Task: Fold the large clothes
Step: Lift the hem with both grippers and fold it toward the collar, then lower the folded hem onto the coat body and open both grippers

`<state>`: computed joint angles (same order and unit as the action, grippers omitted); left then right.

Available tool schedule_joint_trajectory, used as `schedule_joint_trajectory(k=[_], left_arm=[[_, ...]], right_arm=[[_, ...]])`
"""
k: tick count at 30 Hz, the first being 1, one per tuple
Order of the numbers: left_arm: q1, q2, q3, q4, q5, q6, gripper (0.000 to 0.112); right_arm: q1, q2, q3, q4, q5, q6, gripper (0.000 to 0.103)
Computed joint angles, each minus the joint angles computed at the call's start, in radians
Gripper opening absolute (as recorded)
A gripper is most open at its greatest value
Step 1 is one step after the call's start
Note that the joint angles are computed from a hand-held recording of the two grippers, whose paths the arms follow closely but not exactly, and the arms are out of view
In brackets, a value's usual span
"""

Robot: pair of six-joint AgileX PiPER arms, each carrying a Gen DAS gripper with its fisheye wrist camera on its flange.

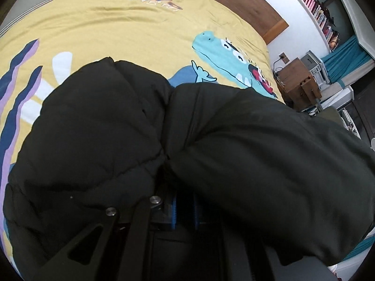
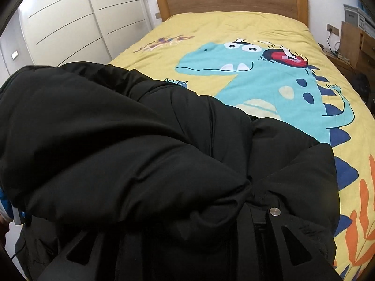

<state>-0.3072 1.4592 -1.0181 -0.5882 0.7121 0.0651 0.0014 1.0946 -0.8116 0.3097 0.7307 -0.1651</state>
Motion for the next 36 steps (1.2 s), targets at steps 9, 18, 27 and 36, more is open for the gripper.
schedule_joint_trajectory(k=[9,18,27,36], left_arm=[[0.009,-0.169,0.015,0.085,0.176,-0.032,0.011],[0.21,-0.34,-0.126,-0.013,0.469,0.106,0.011],[-0.003,-0.002,-0.474,0.121,0.383,-0.071,0.011],[-0.296,-0.01,-0.154,0.186,0.17,-0.051,0.011]], right_arm=[[0.063,-0.167,-0.03,-0.138,0.181,0.118,0.059],[-0.184,-0.296,-0.167,0.016,0.463,-0.044,0.065],[0.123,-0.059,-0.362,-0.099,0.359,0.304,0.067],[0.27,-0.052,-0.17,-0.199,0.305,0.322,0.067]])
